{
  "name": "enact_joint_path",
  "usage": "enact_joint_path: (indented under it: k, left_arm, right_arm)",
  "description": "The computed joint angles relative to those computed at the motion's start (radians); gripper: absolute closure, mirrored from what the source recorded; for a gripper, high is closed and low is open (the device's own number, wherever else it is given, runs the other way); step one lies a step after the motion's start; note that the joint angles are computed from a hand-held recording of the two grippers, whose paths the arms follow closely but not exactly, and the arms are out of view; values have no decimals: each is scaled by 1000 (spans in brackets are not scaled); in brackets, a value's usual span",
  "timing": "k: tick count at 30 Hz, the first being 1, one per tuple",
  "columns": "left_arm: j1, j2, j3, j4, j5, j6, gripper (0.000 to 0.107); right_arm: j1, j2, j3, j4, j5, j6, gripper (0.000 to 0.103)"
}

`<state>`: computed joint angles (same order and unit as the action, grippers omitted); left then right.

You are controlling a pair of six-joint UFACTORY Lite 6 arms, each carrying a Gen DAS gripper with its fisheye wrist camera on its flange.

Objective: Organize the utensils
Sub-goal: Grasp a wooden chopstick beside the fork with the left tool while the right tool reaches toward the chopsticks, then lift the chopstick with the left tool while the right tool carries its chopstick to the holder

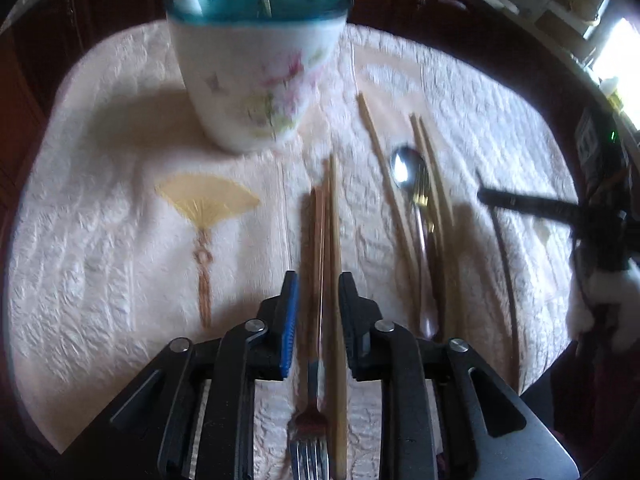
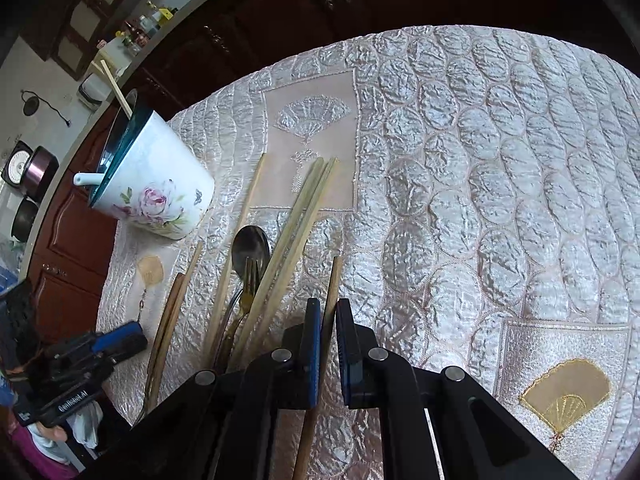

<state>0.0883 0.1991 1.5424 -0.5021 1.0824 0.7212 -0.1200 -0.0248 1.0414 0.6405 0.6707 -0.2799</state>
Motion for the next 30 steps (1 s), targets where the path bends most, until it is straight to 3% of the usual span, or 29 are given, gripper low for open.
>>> enact_joint_path:
  k: [4,11,17,21,23,30]
  left_arm:
    - [-59,63,97,21,-27,-54,86]
    - [-243,192,233,214,-150,-214,86]
    - [-323,333,373,367,-142,-346,86]
    - [-342,416,486,375,-89,-355,87]
    - [-343,446,532,347,-56,-330,100]
    - [-254,476,687,135,117,-239,103]
  right_arm:
    - [-3,14,12,-10,-3,10,96]
    - [-3,88,71,-3,14,3,96]
    - [-17,154,125,3,39,-18,96]
    - [-14,193,153,18,40,-44,96]
    - [-23,206,159,54,42,-72,96]
    - [1,87,150,6,40,-30,96]
